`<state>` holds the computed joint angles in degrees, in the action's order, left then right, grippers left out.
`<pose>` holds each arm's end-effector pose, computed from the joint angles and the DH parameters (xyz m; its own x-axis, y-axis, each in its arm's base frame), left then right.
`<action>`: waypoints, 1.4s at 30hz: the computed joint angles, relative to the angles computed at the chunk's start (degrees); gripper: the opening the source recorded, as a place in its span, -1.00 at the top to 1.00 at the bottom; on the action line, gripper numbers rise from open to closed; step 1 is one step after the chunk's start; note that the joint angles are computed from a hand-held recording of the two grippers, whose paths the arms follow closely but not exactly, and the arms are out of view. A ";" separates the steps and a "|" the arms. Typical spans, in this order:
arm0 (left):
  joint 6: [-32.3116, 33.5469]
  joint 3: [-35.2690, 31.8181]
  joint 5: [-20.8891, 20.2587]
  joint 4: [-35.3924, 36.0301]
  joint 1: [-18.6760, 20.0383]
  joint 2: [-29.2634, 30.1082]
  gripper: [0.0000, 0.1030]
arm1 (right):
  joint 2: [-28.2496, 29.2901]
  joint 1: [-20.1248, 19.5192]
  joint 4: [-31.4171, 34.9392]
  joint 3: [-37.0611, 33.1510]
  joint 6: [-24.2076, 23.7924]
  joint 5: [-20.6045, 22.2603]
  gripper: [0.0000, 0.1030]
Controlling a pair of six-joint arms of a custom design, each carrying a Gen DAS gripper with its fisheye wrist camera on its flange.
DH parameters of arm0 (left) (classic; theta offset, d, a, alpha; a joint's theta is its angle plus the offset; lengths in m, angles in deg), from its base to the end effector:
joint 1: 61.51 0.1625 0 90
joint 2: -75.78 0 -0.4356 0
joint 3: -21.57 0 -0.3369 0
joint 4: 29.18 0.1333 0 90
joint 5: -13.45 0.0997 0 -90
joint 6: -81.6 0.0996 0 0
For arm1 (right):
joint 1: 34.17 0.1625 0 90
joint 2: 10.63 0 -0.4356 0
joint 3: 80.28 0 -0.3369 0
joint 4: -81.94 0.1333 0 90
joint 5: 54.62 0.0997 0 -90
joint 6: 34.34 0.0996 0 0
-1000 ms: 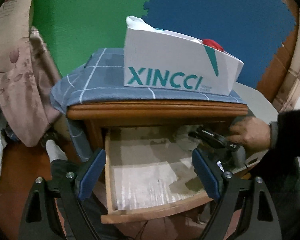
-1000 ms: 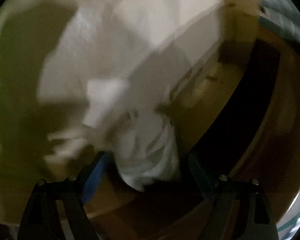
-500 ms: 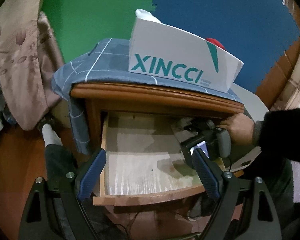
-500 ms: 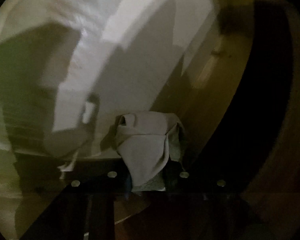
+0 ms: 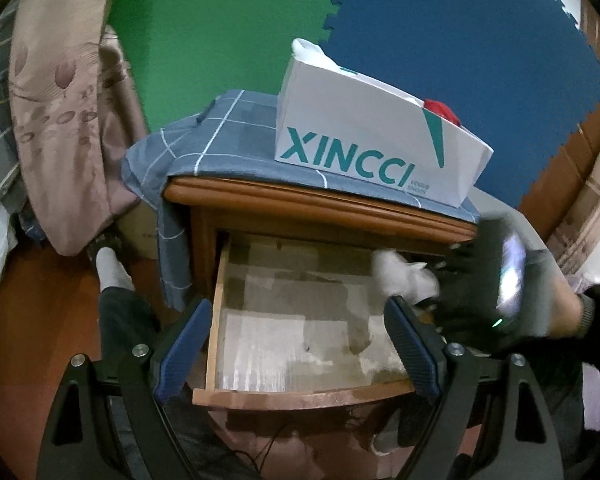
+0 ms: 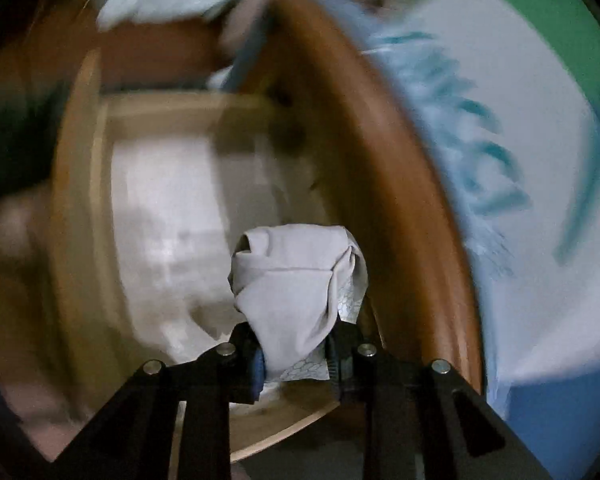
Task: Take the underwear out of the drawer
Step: 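Lift the beige underwear out of the drawer with the right tool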
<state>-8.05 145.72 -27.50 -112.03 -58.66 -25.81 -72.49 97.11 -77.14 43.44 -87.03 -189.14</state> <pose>-0.2671 -0.2221 0.3539 -0.8654 -0.0391 -0.4996 0.3466 0.6735 -0.6530 0.3592 -0.3130 0.1916 0.1606 -0.8380 0.5216 -0.8691 0.1304 0.4771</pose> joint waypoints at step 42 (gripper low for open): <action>-1.95 -2.15 1.00 0.64 -6.15 3.79 -0.65 | -24.21 8.26 11.45 -8.64 45.81 -12.58 0.54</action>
